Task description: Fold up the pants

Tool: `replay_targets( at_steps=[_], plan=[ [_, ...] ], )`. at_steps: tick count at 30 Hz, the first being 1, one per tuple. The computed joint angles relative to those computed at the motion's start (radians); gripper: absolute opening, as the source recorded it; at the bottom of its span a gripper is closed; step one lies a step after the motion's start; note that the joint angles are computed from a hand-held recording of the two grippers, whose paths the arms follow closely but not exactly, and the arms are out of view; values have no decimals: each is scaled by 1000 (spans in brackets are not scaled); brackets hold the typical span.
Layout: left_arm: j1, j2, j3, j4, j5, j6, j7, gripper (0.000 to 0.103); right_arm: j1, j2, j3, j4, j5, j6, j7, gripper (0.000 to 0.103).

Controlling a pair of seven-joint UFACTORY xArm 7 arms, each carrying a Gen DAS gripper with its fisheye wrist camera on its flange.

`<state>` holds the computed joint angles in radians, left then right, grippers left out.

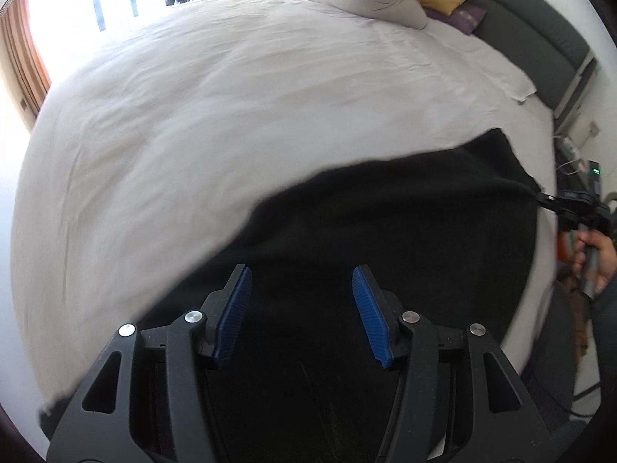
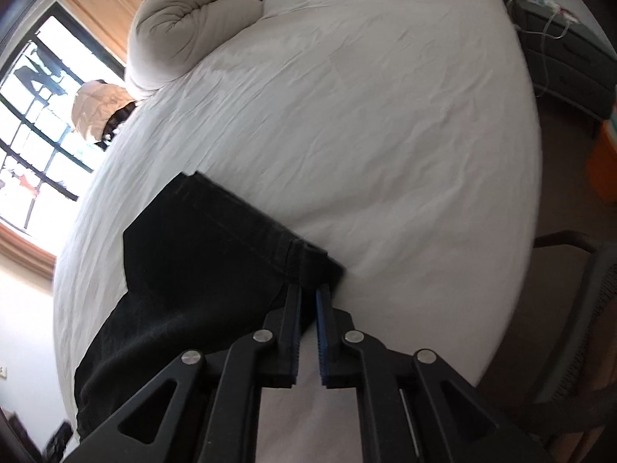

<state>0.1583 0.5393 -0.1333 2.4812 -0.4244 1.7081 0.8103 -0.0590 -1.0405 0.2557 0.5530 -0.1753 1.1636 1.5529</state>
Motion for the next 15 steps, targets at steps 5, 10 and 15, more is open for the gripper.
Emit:
replay_targets(
  at_steps=[5, 10, 15],
  plan=[
    [63, -196, 40, -322, -53, -22, 95, 53, -13, 46, 61, 154, -61, 159, -10, 27],
    [51, -251, 92, -461, -27, -49, 130, 53, 86, 237, 42, 229, -70, -125, -164, 27],
    [77, -263, 122, -485, -22, -20, 200, 53, 235, 456, -46, 255, 126, -238, -323, 35]
  ],
)
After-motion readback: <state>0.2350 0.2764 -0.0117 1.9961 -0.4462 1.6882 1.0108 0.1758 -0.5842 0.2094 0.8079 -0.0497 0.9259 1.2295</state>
